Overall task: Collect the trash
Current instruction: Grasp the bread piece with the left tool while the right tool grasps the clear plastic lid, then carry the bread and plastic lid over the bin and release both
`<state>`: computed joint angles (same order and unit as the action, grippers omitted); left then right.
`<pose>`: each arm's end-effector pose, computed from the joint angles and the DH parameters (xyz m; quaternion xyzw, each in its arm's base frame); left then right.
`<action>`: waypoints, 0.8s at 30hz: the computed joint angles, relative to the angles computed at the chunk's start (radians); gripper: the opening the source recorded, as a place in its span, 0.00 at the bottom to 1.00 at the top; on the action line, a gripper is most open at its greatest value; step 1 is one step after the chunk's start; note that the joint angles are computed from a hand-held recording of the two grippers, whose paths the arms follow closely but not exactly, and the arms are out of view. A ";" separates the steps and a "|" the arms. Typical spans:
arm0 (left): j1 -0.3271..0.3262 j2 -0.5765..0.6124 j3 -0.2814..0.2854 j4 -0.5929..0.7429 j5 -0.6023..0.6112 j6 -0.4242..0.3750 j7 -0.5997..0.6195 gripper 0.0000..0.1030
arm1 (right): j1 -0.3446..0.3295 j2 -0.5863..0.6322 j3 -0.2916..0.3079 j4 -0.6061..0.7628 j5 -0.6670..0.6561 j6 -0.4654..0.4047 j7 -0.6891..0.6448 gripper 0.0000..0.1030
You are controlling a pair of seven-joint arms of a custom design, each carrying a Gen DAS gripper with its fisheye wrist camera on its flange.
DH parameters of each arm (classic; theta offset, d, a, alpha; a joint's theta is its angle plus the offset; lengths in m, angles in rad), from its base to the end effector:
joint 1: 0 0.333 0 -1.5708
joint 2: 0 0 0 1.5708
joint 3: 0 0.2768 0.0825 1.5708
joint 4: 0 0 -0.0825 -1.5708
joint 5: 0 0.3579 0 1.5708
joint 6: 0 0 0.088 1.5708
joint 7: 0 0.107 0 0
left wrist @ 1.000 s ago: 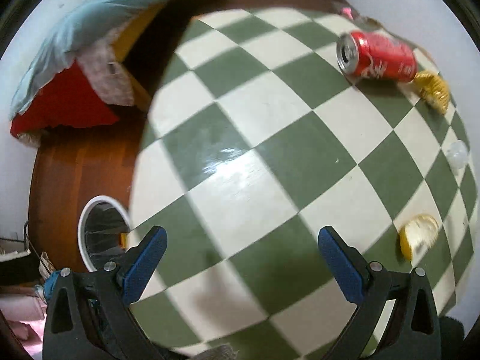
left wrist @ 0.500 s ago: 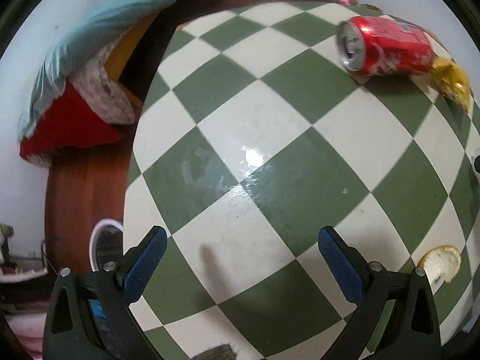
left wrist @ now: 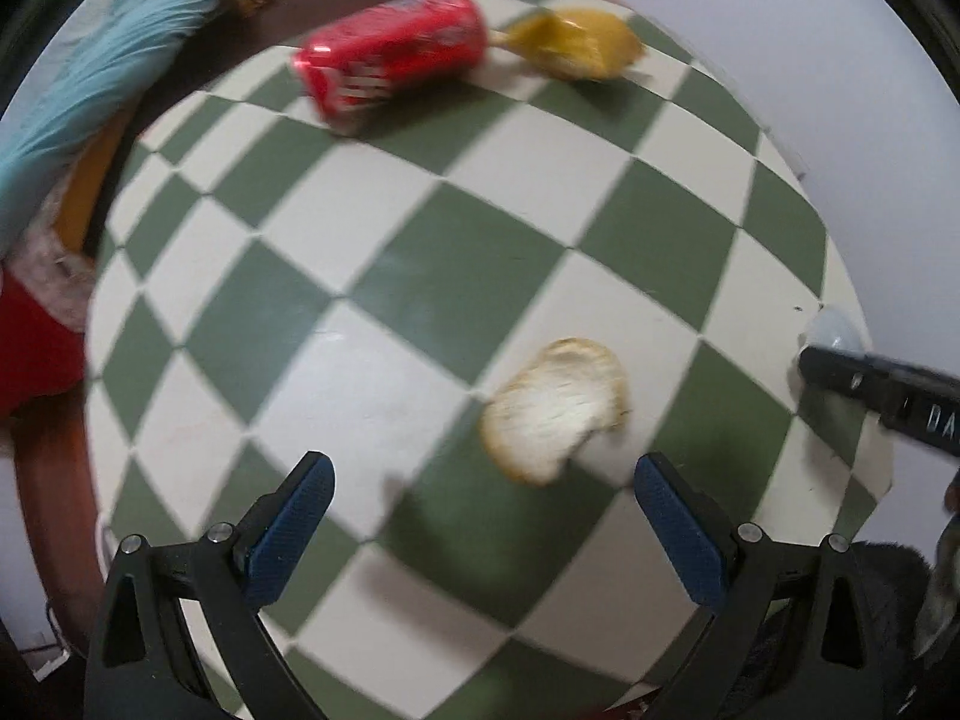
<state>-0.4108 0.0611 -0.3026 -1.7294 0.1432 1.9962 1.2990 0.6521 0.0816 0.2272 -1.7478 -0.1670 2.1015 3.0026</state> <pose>0.4423 -0.3663 0.5220 -0.5131 0.8500 -0.0825 0.0864 0.3822 0.4433 0.5127 -0.5080 0.8477 -0.0140 0.1518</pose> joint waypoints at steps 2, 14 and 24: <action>-0.011 0.029 -0.007 0.021 0.023 0.014 -0.007 0.96 | 0.003 -0.035 0.004 -0.055 0.006 0.019 0.030 0.44; -0.036 0.068 0.002 0.046 0.068 0.047 -0.031 0.33 | 0.001 -0.054 0.019 -0.082 -0.009 0.028 0.070 0.45; -0.023 -0.012 -0.002 0.011 0.062 0.050 -0.013 0.29 | 0.009 -0.038 0.023 -0.039 -0.041 -0.001 0.063 0.45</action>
<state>-0.4342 0.0486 -0.3048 -1.7183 0.2049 2.0464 1.2862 0.6612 0.0436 0.2501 -1.7871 -0.2080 2.1001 3.0658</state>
